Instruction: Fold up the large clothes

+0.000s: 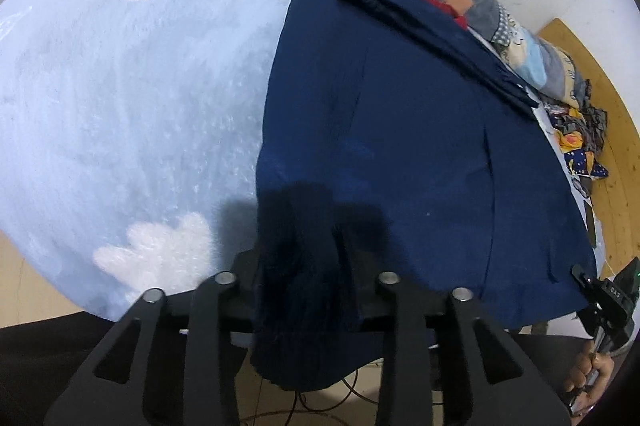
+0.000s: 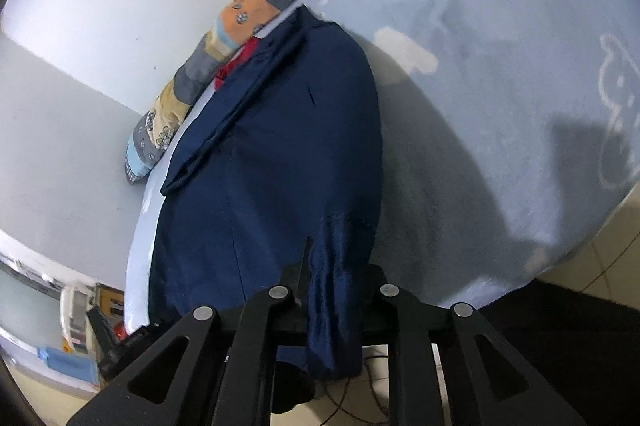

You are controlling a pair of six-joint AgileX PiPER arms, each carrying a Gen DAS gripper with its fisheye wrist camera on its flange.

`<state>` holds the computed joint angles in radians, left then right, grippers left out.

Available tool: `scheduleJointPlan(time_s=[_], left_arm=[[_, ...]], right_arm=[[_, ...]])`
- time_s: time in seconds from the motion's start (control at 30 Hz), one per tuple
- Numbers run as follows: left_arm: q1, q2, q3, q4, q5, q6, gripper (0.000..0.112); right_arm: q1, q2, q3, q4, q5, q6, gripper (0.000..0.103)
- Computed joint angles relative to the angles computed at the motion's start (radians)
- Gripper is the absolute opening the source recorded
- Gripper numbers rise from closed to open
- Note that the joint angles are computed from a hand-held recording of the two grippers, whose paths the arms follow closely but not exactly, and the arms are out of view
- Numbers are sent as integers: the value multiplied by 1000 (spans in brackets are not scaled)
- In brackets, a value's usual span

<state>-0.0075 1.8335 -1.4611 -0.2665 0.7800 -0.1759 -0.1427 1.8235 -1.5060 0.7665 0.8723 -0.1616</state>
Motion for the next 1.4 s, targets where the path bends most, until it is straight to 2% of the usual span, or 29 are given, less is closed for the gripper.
scheduleJointPlan(time_s=[0.03,0.07,0.1,0.17,0.2,0.23,0.27,0.3,0.33,0.37,0.4,0.6,0.77,0.83,0.87,0.97,1.07,1.23,1.4], left_arm=[[0,13,-11,-10,9,1,46],[2,19,-9,-26,10,11,55],[-5,23,-7,-27,4,11,60],[-38,15,9,42,-22,-36,61],[-64,15,9,97,-30,-70,62],[-79,17,6,120,-32,-79,62],[-93,23,-4,153,-27,-87,63],[-111,24,-6,198,-26,-110,62],[-113,27,-11,203,-27,-112,53],[-114,26,-13,194,-26,-101,42],[-115,20,-12,205,-29,-104,20],[-91,-4,14,143,-55,-46,19],[-12,15,17,-68,-25,68,21],[1,31,10,-115,-4,80,40],[4,29,15,-137,-2,92,40],[-23,4,28,-73,-31,61,20],[-33,-36,40,-51,-69,47,18],[-34,-94,18,-74,-99,45,18],[-34,-91,-126,-55,-82,5,18]], right_arm=[[0,13,-5,-2,4,8,26],[1,26,-9,-3,8,16,32],[5,36,-11,-7,8,27,39],[18,47,-9,-18,1,40,41],[29,59,-16,-29,3,45,39],[36,58,-10,-35,-12,42,33],[46,54,-5,-44,-28,37,11],[59,56,-14,-67,-29,36,9],[67,47,-7,-77,-41,36,9],[71,38,3,-82,-53,33,8],[72,31,13,-76,-62,27,8],[50,20,54,19,-79,-48,8],[34,18,82,70,-88,-76,8],[26,24,86,98,-82,-92,9],[25,24,88,102,-83,-94,9],[26,18,96,120,-87,-119,8],[20,-5,118,191,-93,-200,8],[-28,-43,164,442,-42,-411,8],[-21,-50,91,473,-17,-432,8]])
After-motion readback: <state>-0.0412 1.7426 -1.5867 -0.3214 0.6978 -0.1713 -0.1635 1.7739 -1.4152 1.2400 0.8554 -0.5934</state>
